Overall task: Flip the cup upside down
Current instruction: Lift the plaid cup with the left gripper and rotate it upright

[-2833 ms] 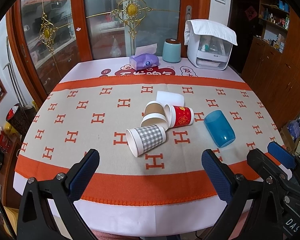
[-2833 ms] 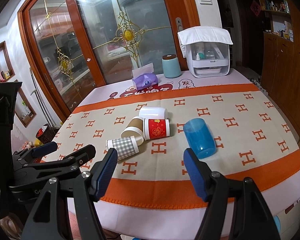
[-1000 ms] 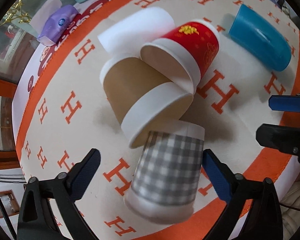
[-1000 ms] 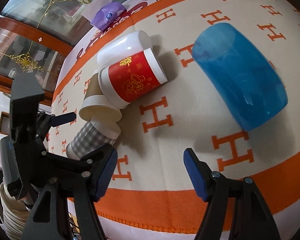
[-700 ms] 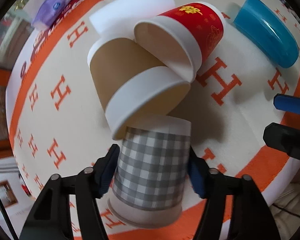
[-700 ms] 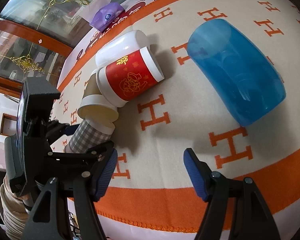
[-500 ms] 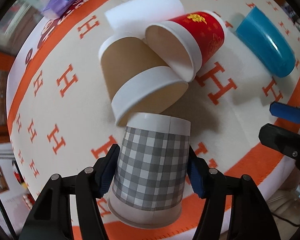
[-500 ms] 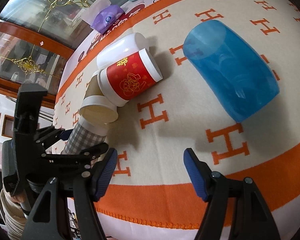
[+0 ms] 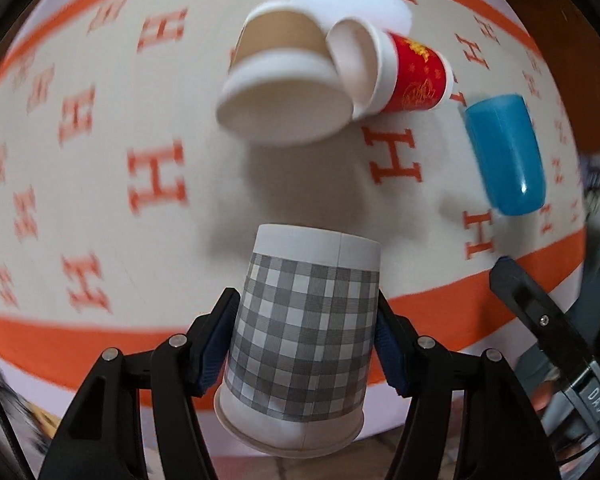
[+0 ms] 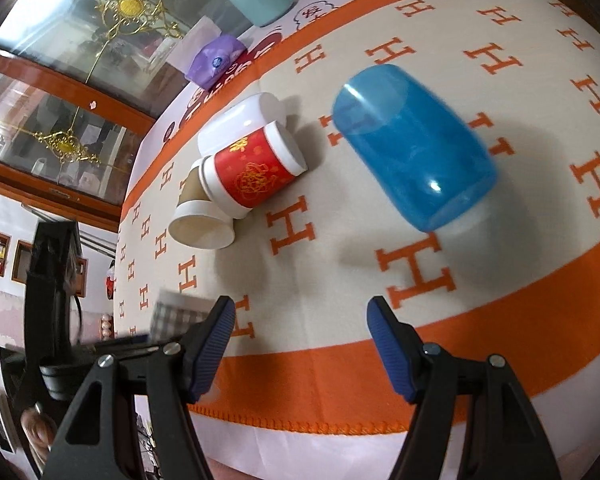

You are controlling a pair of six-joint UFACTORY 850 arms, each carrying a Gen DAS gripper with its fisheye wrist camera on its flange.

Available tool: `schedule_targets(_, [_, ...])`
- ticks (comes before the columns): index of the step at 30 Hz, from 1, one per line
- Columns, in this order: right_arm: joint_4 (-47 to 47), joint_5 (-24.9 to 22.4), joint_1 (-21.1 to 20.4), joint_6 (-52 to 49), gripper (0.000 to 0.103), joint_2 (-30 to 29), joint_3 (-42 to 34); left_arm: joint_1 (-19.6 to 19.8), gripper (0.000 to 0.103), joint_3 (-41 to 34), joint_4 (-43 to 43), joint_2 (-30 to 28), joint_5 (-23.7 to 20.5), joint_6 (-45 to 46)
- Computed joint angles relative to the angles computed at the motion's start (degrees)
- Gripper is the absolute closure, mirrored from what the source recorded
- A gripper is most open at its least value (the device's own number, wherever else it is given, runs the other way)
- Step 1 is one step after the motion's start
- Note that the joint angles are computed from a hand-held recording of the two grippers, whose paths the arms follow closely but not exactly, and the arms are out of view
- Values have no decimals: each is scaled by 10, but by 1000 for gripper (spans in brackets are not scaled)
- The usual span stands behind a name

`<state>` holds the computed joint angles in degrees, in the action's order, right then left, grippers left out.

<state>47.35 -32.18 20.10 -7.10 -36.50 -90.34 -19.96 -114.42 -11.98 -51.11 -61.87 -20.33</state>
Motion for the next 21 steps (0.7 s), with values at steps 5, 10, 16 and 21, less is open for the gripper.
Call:
schedule_targets(5, [4, 5, -3, -3, 34, 7, 16, -7, 41, 94, -74, 47, 91, -57])
schedule_targets(10, [6, 2, -5, -8, 34, 8, 23, -11, 41, 153, -117, 73, 156, -90])
schedule_targets(16, [14, 0, -6, -17, 34, 10, 29, 11, 34, 198, -151, 83, 201, -75])
schedule_targets(21, [12, -3, -4, -18, 34, 10, 29, 11, 19, 189, -140, 80, 205, -80])
